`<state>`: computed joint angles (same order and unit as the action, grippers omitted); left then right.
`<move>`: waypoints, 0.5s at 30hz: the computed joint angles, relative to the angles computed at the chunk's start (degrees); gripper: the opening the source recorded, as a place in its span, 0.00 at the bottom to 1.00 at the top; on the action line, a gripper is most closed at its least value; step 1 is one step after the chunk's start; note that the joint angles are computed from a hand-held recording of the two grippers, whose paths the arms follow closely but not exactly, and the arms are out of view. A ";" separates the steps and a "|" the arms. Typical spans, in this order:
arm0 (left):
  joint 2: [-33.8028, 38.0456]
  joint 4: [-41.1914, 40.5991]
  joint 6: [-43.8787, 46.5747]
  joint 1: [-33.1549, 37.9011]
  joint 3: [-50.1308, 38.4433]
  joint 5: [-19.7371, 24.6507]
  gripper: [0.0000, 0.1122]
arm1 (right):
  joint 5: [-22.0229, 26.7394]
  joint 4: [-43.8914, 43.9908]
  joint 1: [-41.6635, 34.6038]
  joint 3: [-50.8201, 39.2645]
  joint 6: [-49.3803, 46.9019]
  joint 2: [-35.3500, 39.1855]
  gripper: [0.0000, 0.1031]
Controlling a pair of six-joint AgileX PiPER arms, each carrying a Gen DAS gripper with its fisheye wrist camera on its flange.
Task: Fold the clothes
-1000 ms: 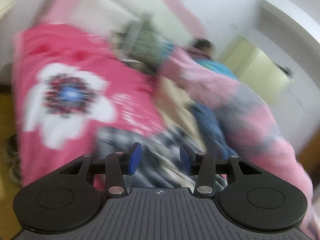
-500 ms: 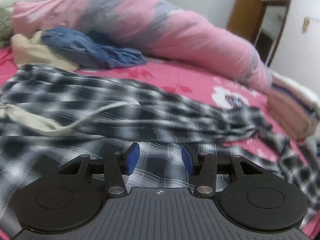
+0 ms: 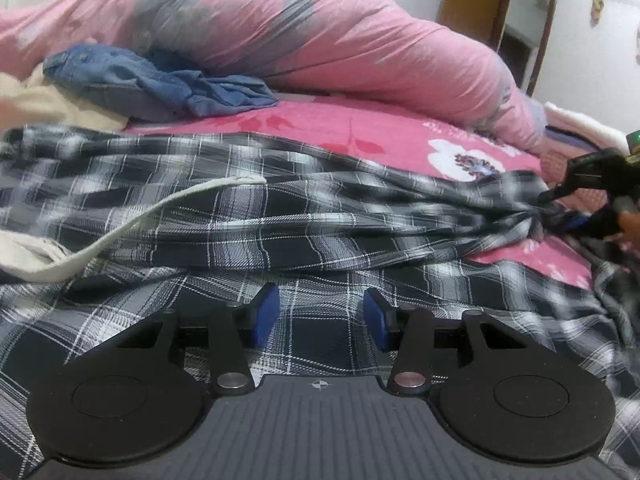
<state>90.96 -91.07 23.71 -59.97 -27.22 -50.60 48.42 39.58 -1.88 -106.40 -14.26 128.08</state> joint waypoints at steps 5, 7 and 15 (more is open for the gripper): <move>-0.36 0.26 -0.23 0.34 -0.05 0.44 0.42 | -3.59 -8.74 -3.30 -9.93 13.49 4.91 0.55; -0.45 -0.09 0.01 0.08 -0.18 0.31 0.43 | -3.48 -6.40 -5.87 -5.55 10.83 1.96 0.57; -0.26 -2.10 2.24 -0.20 -1.34 -0.05 0.43 | 3.52 5.40 -19.88 21.84 -18.29 -20.07 0.66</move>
